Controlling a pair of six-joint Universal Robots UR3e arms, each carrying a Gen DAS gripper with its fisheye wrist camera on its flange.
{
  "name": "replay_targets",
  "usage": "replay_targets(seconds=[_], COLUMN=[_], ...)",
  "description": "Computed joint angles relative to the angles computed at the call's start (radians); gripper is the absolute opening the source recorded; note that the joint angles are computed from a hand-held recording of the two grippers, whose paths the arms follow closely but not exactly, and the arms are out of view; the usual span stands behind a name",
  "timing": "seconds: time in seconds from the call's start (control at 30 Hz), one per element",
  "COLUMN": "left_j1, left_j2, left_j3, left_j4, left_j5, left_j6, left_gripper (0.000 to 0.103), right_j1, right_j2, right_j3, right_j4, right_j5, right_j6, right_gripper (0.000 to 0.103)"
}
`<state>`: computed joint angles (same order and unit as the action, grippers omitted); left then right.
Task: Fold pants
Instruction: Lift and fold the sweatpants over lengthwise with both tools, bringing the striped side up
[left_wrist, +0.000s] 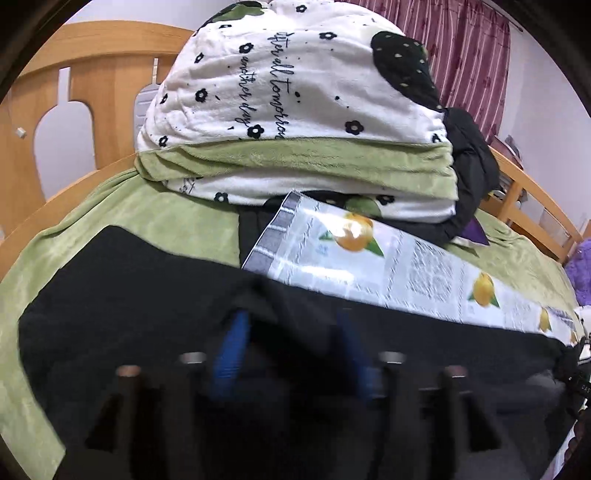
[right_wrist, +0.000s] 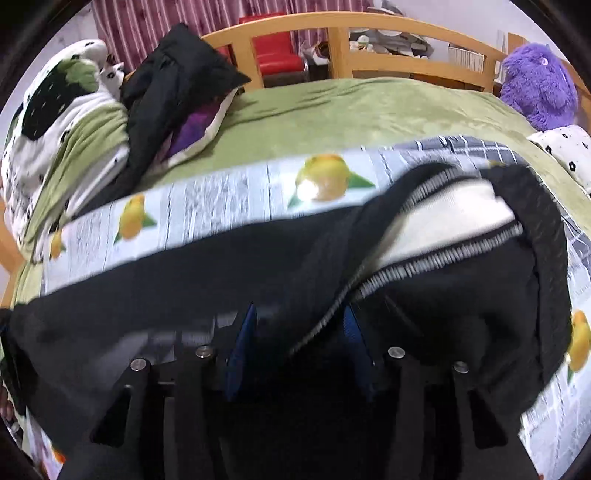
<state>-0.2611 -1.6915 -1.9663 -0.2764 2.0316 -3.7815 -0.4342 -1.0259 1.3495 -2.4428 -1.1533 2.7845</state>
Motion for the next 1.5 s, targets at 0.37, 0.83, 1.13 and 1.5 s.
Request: replay_targets(seconds=[0.37,0.83,1.13,1.5], left_j1=[-0.158,0.038,0.082,-0.261], left_j2=[0.320,0.173,0.117,0.316], left_j3=[-0.449,-0.524,-0.415,-0.328], left_j4=[0.042,0.329,0.219,-0.107], left_j5=[-0.153,-0.326,-0.311,-0.141], left_j6=[-0.300,-0.304,-0.282,-0.408], left_gripper=[0.066,0.065,0.014,0.012], right_j1=[-0.360,-0.393,-0.263,-0.634], right_j2=[-0.536,-0.259,-0.096,-0.474], right_j3=[0.652,0.456,0.291,0.444], right_j4=[0.139,0.268,0.101,0.605], right_j5=[0.151,0.343,0.287,0.358], right_j6=[-0.414,-0.254,-0.019,-0.529], right_gripper=[0.060,0.057,0.020,0.008])
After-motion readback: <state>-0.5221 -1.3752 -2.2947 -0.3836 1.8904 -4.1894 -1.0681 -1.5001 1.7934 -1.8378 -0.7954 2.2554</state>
